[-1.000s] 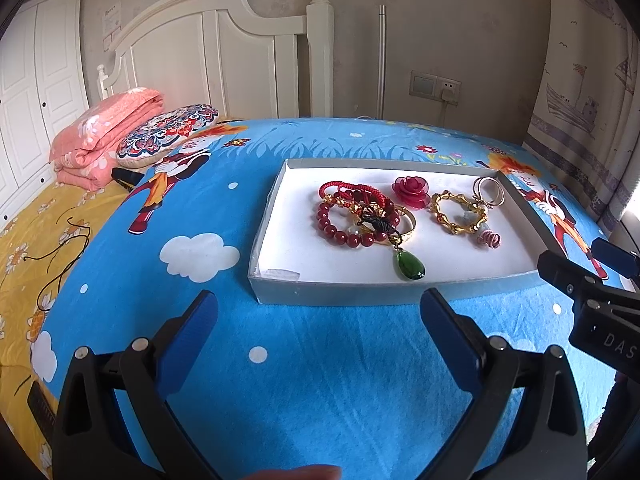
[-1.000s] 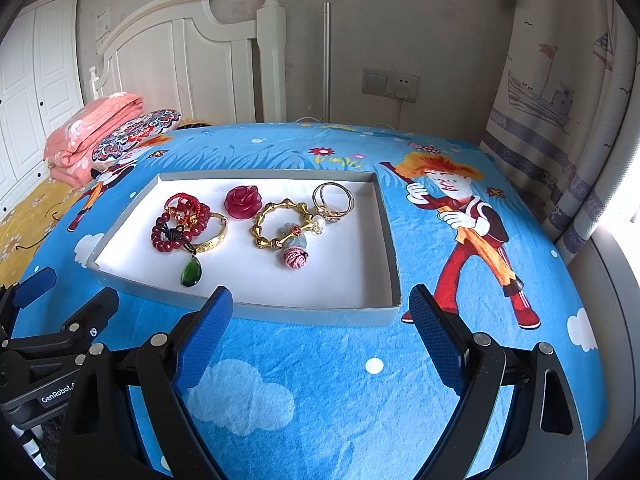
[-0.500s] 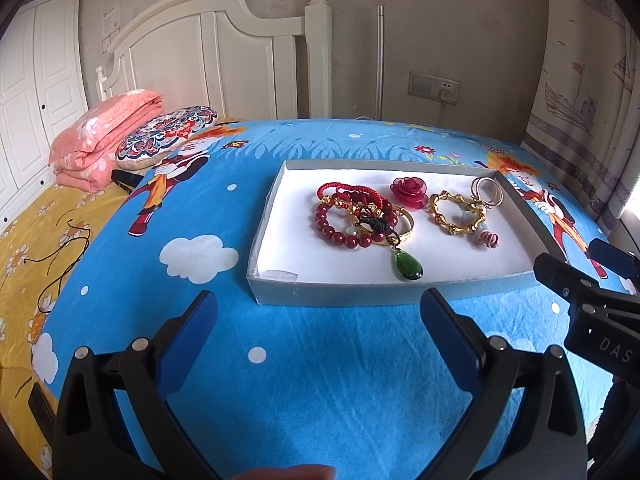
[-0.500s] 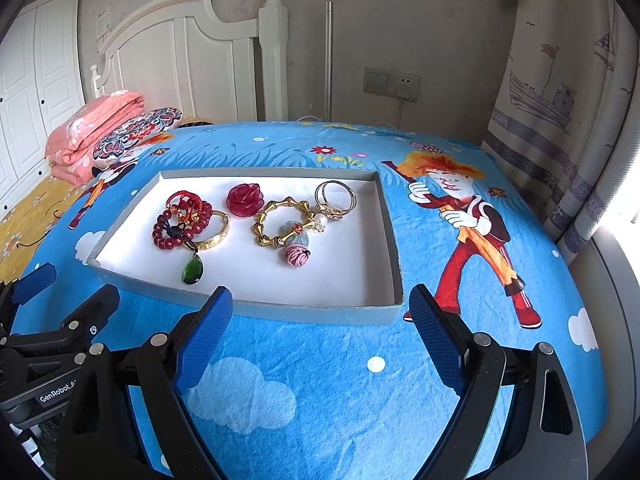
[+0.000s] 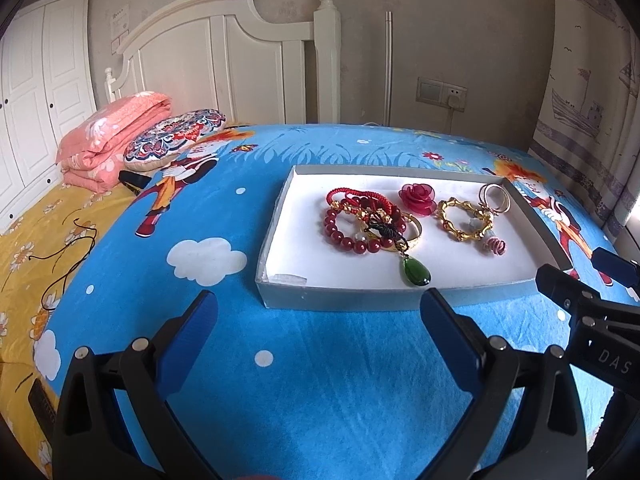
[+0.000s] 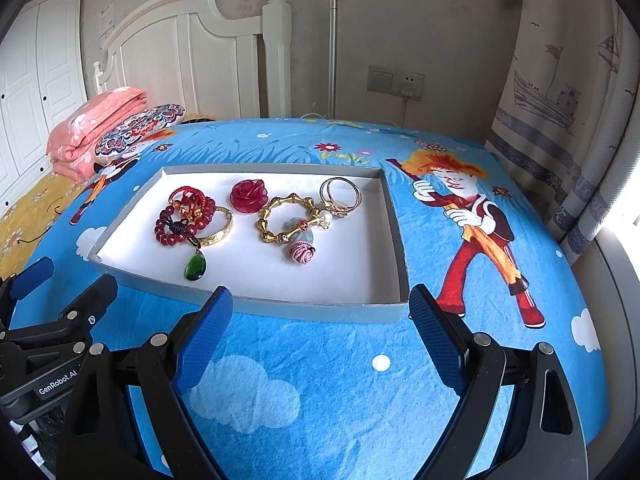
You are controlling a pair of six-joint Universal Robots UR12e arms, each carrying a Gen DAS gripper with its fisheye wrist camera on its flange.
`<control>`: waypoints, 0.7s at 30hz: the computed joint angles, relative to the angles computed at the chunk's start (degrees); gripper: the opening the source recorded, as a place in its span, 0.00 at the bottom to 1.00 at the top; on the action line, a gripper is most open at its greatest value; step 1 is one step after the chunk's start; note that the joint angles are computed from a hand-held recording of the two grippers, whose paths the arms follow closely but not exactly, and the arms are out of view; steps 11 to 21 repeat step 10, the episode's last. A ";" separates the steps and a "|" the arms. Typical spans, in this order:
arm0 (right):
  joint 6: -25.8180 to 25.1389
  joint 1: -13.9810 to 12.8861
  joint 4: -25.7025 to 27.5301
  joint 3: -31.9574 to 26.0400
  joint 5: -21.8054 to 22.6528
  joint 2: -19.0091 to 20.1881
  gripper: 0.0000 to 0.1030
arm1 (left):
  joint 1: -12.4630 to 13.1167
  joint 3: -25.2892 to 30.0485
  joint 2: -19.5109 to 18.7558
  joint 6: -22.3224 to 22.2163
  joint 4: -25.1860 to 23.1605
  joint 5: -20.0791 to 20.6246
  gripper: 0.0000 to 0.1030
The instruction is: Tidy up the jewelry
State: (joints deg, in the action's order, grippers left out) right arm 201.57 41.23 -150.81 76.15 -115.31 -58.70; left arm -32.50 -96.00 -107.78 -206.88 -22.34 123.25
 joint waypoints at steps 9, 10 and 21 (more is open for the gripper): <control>4.00 -3.68 -0.47 4.17 -3.08 -3.25 0.82 | 5.41 -1.53 3.44 0.23 -3.33 -4.34 0.95; 5.67 -4.84 -0.18 5.04 -3.14 -3.84 0.82 | 6.74 -2.03 3.83 -0.32 -3.40 -5.08 0.95; 5.67 -4.84 -0.18 5.04 -3.14 -3.84 0.82 | 6.74 -2.03 3.83 -0.32 -3.40 -5.08 0.95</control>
